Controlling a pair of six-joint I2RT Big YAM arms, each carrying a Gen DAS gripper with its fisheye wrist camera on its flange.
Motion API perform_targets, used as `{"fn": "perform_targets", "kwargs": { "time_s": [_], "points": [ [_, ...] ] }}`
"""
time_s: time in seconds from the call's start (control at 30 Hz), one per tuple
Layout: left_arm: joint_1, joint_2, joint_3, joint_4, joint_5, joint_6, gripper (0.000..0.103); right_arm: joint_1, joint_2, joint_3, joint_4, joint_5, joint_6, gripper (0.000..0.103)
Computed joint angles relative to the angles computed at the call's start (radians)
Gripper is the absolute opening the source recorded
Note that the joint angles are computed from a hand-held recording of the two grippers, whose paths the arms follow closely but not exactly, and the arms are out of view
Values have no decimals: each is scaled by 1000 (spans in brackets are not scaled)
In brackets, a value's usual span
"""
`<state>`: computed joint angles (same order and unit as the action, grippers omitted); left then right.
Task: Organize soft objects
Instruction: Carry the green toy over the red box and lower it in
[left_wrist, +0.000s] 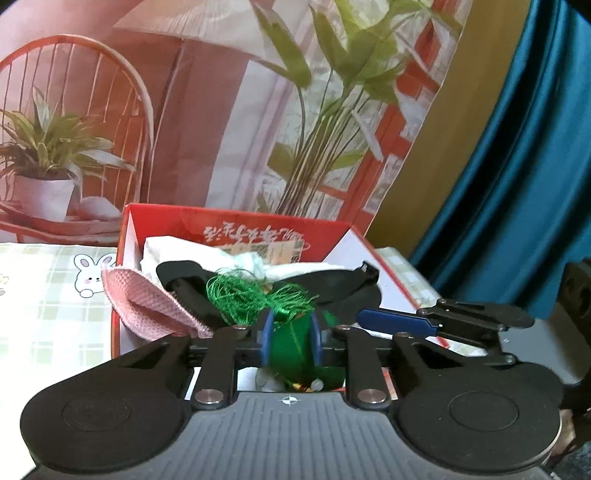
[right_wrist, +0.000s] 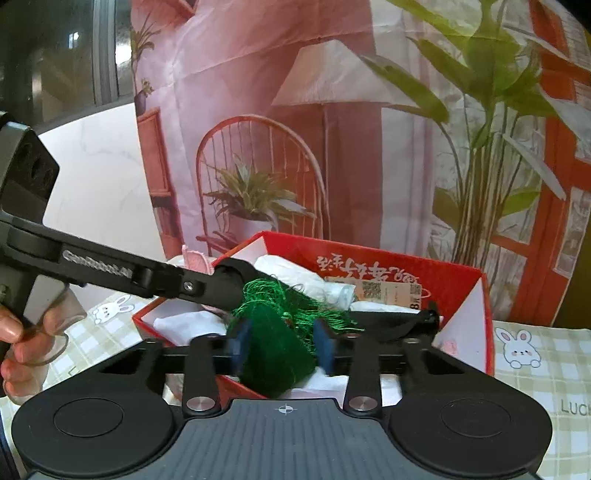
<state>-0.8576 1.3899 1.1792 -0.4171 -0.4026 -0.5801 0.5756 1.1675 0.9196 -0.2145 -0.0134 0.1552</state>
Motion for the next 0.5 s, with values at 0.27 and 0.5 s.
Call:
{"fn": "perform_targets", "kwargs": {
  "time_s": [0.27, 0.5],
  "points": [
    [29, 77, 80, -79, 5, -20, 12, -8, 76, 91, -79, -37, 21, 7],
    [53, 134, 129, -134, 36, -7, 7, -48, 158, 172, -176, -110, 41, 7]
  ]
}}
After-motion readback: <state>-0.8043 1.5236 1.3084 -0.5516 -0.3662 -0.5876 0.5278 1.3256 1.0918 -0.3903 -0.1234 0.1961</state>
